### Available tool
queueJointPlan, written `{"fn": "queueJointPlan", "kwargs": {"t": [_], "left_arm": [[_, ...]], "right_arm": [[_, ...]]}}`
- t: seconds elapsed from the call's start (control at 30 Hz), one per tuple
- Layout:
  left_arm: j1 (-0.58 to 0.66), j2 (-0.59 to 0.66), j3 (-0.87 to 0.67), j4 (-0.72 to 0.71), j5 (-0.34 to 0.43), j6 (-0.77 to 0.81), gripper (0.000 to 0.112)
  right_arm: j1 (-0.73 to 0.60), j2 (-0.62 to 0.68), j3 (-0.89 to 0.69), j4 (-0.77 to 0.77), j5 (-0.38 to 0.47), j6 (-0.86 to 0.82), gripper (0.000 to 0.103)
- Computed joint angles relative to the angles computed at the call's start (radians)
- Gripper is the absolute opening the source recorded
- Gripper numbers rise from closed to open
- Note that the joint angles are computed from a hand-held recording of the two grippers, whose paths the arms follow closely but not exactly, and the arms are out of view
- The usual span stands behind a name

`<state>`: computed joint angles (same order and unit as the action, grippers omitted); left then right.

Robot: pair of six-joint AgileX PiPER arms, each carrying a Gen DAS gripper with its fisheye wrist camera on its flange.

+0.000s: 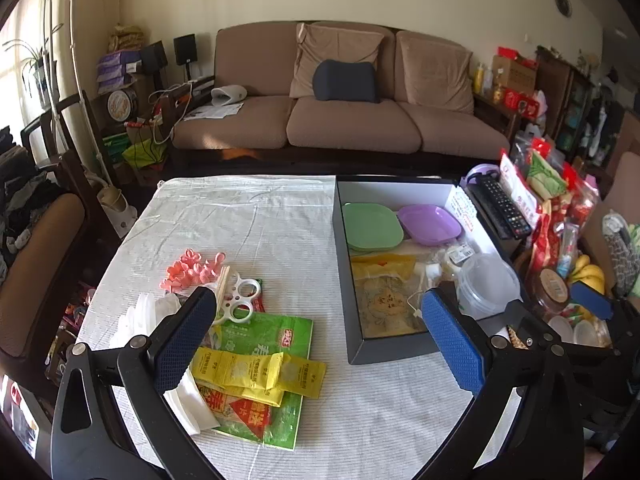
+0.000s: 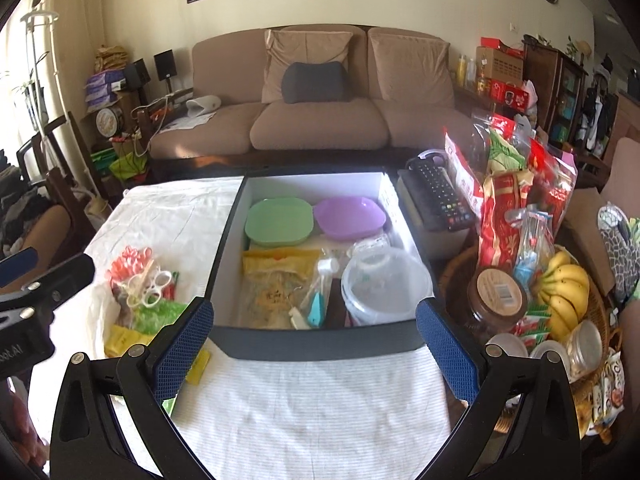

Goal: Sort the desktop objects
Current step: 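Move both tools over the pink flower pieces on the cloth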

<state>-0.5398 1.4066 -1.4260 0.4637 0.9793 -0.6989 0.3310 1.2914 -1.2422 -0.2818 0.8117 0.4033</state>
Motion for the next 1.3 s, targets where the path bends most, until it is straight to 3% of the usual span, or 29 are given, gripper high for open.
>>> {"fn": "queueJointPlan", "kwargs": {"t": [0.4, 0.6, 0.73, 1.03, 1.13, 1.3], "left_arm": [[0.216, -0.039, 0.127, -0.112, -0.108, 0.161, 0.103], [0.428, -0.090, 0.242, -0.244, -0.198, 0.352, 0.103], [0.626, -0.086, 0.295, -0.384, -0.255, 0.573, 0.103], [0.980, 0.047, 0.291, -0.706, -0.333, 0.975, 0.103], [1.003, 0.122, 0.276, -0.741, -0.368, 1.057, 0.103], [1.004, 0.276, 0.170, -0.783, -0.386, 1.189, 0.103]], "right_arm": [[0.033, 0.092, -0.037, -0.026, -0.020, 0.041, 0.103], [0.138, 0.165, -0.084, -0.085, -0.013, 0.126, 0.103], [0.218, 0.235, -0.135, -0.121, -0.012, 0.182, 0.103], [0.337, 0.431, -0.280, -0.116, -0.086, 0.227, 0.103], [0.355, 0.513, -0.333, -0.062, -0.150, 0.176, 0.103], [0.370, 0.669, -0.478, 0.002, -0.174, 0.086, 0.102]]}}
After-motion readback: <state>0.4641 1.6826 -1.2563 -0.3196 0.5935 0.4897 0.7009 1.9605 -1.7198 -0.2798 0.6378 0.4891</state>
